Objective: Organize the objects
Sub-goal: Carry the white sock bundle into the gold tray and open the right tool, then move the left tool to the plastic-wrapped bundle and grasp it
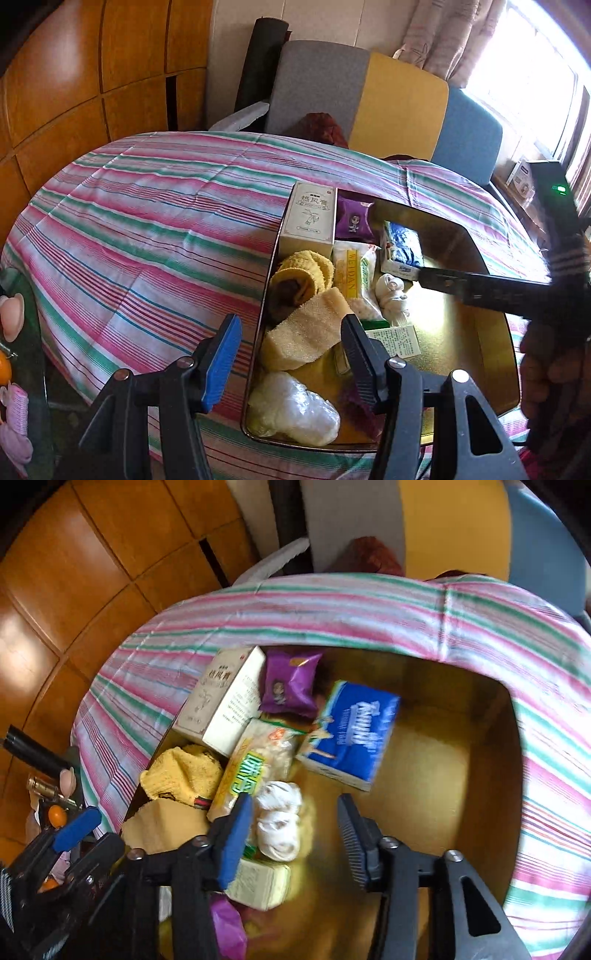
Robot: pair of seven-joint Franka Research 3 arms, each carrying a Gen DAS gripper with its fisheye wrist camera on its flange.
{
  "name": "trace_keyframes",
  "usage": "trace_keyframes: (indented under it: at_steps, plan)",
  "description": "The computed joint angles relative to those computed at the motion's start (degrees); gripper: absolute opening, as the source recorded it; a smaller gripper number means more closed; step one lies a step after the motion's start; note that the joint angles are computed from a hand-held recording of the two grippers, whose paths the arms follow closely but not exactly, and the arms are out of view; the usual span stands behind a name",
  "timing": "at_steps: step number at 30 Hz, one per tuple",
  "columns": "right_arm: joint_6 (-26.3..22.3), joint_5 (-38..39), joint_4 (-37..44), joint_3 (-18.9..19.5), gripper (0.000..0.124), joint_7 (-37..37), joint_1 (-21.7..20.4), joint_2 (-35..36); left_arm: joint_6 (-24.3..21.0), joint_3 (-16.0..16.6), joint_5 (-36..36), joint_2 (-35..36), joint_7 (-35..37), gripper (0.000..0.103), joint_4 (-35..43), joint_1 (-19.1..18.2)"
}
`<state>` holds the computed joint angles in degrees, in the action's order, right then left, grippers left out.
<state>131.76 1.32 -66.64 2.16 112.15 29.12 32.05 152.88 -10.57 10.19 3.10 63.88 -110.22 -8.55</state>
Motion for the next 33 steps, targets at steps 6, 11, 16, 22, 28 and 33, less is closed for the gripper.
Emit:
trace_keyframes:
  at_steps: [6, 11, 16, 22, 28, 33]
  plan:
    - [6.09, -4.04, -14.36, -1.8, 0.066, 3.58, -0.44, -11.02, 0.88, -0.44, 0.11, -0.74, 1.17, 0.057, -0.34, -0.51]
    - [9.94, -8.94, -25.1, -2.23, 0.069, 8.91, -2.43, -19.28, 1.07, -0.9, -0.11, -1.28, 2.37, 0.057, -0.66, -1.26]
    - [10.53, -14.18, -33.1, -1.75, 0.073, 14.43, -5.84, -25.86, 0.64, -1.29, 0.31, -1.58, 3.28, 0.057, -0.79, -2.1]
    - [9.67, -20.06, -39.62, -0.76, 0.074, 20.42, -10.96, -31.9, -0.13, -1.81, 1.83, -1.42, 3.78, 0.057, -0.18, -3.23]
    - [9.6, -25.63, -44.51, -0.35, 0.078, 26.27, -17.11, -36.25, -1.38, -2.36, 3.46, -0.58, 4.22, 0.057, 1.31, -4.44]
    - [8.38, -32.69, -47.41, -0.49, 0.079, 33.95, -21.99, -37.37, -3.26, -2.79, 5.43, 0.93, 4.11, 0.057, 3.8, -5.61]
